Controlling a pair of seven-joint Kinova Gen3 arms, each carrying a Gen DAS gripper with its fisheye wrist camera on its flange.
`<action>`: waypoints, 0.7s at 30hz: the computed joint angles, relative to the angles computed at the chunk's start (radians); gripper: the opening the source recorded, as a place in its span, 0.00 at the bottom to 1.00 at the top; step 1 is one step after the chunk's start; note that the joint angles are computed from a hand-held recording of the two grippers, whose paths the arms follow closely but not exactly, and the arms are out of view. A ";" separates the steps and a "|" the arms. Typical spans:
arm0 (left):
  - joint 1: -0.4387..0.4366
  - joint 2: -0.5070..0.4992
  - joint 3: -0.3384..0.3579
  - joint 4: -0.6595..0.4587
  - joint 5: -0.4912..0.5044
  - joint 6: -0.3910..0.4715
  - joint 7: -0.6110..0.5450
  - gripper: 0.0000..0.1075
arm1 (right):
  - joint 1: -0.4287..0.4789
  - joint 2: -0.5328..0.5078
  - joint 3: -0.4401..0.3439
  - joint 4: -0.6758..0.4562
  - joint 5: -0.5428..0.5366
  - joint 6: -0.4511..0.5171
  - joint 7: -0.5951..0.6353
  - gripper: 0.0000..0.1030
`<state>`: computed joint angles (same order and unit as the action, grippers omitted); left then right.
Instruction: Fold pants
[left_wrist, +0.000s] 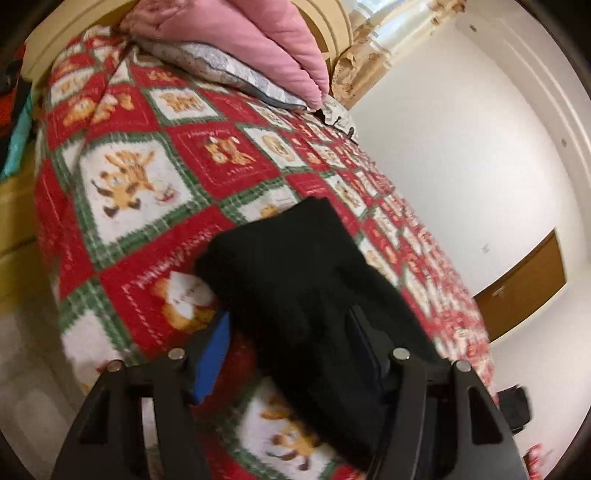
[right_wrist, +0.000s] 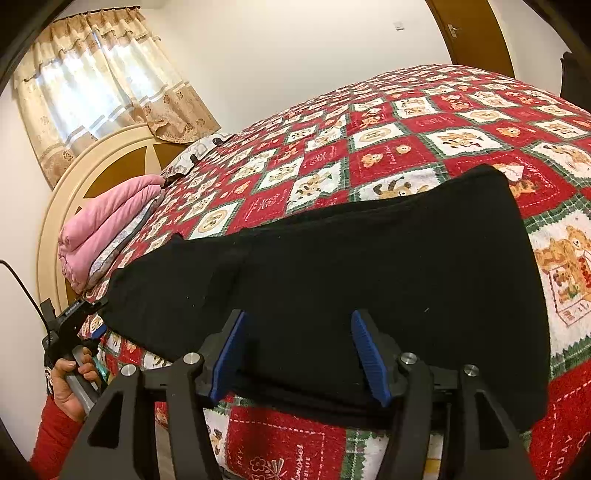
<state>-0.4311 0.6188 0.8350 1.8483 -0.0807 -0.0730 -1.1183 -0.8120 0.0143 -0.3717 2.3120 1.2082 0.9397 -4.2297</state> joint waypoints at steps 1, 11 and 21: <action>-0.015 0.015 0.019 0.003 0.000 -0.013 0.004 0.59 | 0.000 0.000 0.000 -0.001 -0.001 0.002 0.000 0.59; -0.097 0.080 0.095 0.033 -0.064 -0.105 0.157 0.57 | -0.001 0.000 0.000 0.000 0.003 0.003 -0.007 0.60; -0.106 0.096 0.092 0.049 -0.220 -0.128 0.244 0.16 | 0.000 0.001 0.001 -0.003 0.001 0.003 -0.004 0.60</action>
